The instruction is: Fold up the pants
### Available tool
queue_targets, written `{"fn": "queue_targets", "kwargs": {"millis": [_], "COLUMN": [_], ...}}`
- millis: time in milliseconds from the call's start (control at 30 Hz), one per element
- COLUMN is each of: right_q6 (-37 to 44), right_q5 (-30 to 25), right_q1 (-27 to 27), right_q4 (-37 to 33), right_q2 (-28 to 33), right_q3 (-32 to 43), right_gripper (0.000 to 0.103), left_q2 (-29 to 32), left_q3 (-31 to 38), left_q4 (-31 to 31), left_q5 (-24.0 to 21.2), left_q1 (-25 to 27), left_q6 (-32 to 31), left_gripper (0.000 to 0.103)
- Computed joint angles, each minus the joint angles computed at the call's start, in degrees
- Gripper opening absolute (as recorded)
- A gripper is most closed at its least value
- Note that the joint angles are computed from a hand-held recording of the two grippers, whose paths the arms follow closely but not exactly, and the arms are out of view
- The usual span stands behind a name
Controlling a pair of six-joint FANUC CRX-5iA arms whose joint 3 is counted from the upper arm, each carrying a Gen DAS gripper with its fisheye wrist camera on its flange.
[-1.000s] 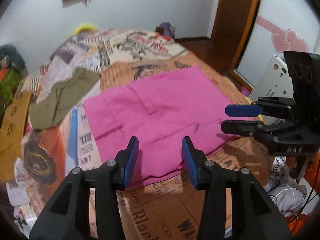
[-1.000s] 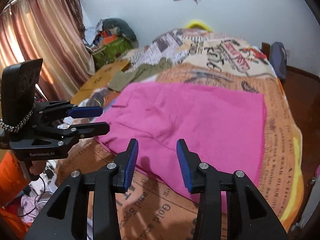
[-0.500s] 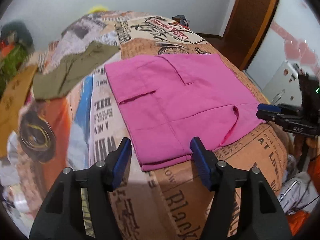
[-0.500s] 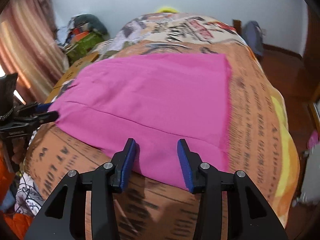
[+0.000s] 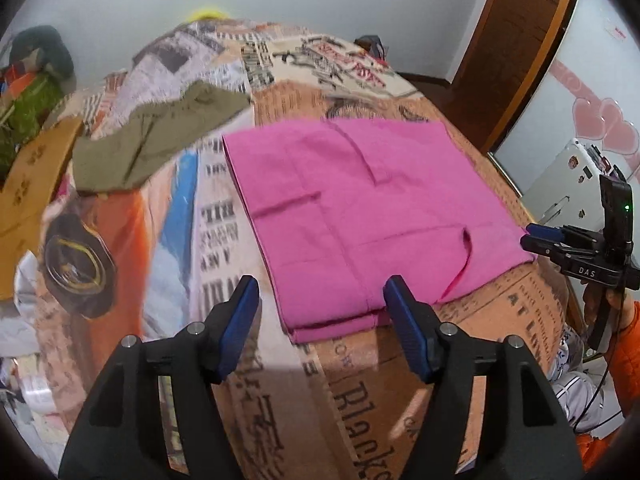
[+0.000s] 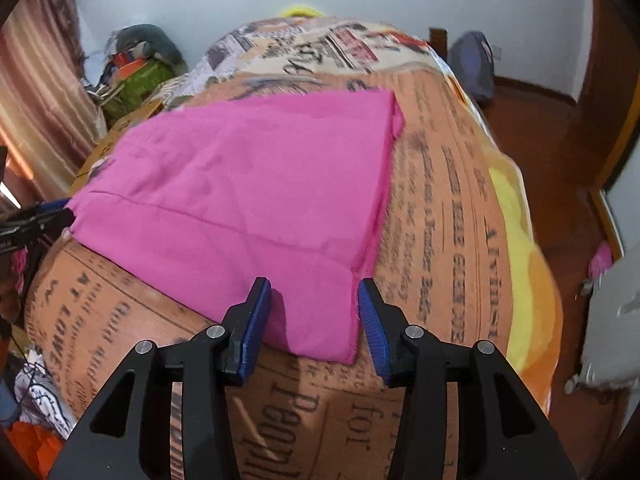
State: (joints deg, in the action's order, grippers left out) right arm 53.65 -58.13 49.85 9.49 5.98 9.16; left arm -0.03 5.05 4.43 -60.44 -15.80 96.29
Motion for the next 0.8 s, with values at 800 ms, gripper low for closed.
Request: {"fn": "queue_targets", "kwargs": {"millis": [800], "right_q6": [7.3], "right_q5": [1.3], "right_q1": [-8.7], "right_q4": [-0.5], "right_q2": [15.8], "right_q3": [18.8], "right_gripper": [0.041], "left_q2": [19.8], "left_q3": [23.4], "left_q4": [-3.4], "left_q5": [-5.4], "left_q1": [5.4], "left_q6": [0.9], "left_gripper": [0.057]}}
